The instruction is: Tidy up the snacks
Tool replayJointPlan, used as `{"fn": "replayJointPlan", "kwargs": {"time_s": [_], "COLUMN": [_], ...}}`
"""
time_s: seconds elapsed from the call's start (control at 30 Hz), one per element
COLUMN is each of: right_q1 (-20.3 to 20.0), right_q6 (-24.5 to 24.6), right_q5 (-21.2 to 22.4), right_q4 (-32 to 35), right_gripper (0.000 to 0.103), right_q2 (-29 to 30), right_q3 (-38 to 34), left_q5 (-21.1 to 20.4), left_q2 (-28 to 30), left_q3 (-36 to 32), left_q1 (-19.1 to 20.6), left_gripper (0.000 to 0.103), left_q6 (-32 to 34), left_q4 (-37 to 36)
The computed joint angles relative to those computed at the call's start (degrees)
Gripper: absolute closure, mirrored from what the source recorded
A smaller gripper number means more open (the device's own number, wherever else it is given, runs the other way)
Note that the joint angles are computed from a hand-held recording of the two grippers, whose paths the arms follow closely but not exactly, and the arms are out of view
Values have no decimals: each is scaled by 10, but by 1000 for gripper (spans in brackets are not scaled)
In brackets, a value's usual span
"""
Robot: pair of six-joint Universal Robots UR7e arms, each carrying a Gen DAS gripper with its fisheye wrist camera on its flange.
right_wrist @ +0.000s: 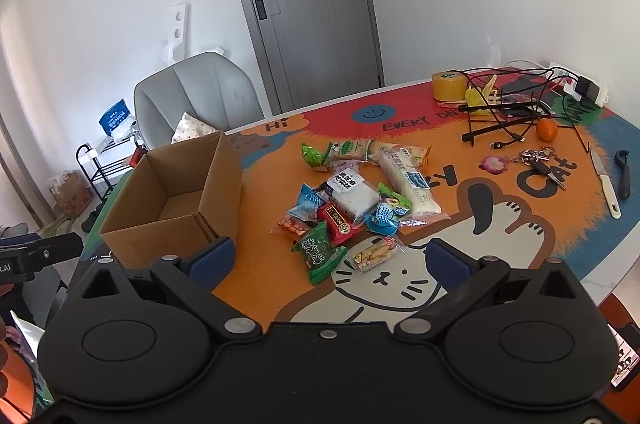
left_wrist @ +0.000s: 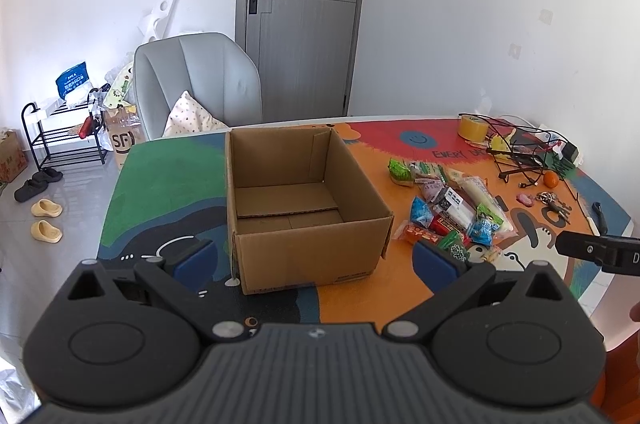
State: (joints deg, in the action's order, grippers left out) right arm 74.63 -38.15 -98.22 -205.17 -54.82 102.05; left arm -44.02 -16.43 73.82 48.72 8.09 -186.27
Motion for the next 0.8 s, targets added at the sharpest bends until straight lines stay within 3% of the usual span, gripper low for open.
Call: {"fn": "replayJointPlan", "kwargs": {"time_s": [0.8], "right_q1": [1], "right_q6": [-7], "right_q5": [0], "right_q4": [1], "right_gripper": [0], "right_q2": [1], "right_q3": [1], "left_q5": [2], "left_q2": [-1], "left_q3": [2], "left_q1": [0], "left_gripper": [0], "left_q6": [-4], "left_q4": [1]}}
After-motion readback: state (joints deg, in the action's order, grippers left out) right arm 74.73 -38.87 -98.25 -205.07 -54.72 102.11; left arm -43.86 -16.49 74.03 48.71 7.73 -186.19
